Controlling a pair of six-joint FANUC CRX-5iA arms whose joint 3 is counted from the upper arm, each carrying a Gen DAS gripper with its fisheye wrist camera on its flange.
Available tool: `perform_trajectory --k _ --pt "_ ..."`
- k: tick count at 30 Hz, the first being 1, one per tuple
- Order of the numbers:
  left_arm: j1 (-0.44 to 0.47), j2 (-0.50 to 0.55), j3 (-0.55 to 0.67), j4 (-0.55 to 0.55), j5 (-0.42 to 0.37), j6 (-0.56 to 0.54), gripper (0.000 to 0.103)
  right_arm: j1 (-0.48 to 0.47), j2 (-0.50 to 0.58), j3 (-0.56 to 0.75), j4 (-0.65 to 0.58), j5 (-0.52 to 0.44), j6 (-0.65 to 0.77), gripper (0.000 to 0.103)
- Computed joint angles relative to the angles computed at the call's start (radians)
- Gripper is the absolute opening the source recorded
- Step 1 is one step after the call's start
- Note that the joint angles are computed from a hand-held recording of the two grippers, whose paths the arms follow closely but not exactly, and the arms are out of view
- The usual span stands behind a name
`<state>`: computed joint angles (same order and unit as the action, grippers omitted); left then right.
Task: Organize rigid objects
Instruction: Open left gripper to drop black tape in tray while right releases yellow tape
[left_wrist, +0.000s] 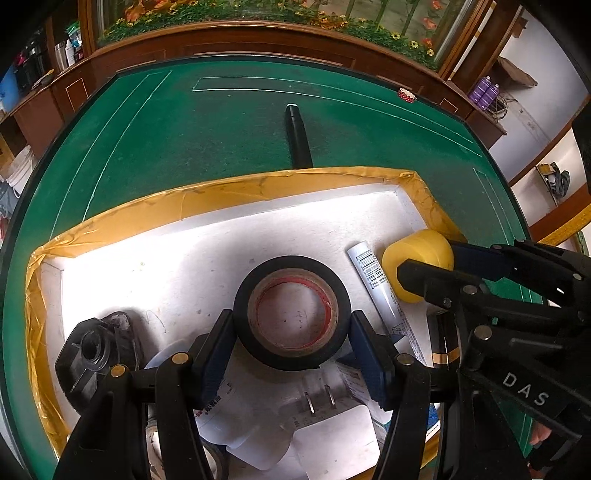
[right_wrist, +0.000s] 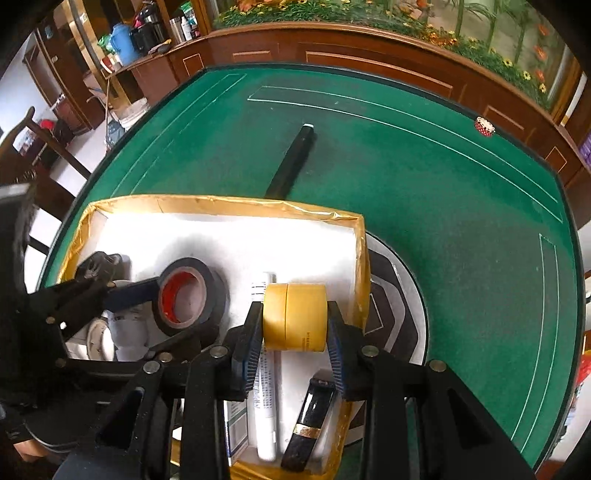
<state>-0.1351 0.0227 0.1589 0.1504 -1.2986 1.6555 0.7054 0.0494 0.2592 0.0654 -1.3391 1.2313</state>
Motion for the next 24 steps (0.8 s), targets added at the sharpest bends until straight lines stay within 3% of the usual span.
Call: perform_trajectory --k 6,8,9,14,17,19,24 --pt "0.000 0.001 0.008 -0.006 -0.013 0.022 0.069 0.004 -0.010 -0.012 0.003 0.007 -0.011 0.032" --pt "0.004 -0.002 0.006 -0.003 -0.017 0.032 0.071 0.003 -0.025 -0.019 -0.007 0.017 -0.017 0.039" --pt "0.007 -0.006 0.003 0.001 -0.018 0.036 0.072 0.009 -0.036 -0.030 0.013 0.025 -0.033 0.051" --pt "0.011 -0.028 -0.003 0.003 -0.017 0.053 0.072 0.017 -0.101 -0.067 0.018 0.056 -0.048 0.061" --pt "0.007 -0.042 0.003 -0.004 -0.024 0.067 0.073 0.013 -0.143 -0.092 0.016 0.069 -0.062 0.071" --pt "0.010 -0.060 -0.005 -0.004 -0.024 0.080 0.077 0.009 -0.171 -0.108 0.012 0.069 -0.080 0.083" --pt "0.020 -0.128 -0.048 0.019 -0.012 0.109 0.078 0.009 -0.227 -0.142 -0.008 0.049 -0.111 0.093"
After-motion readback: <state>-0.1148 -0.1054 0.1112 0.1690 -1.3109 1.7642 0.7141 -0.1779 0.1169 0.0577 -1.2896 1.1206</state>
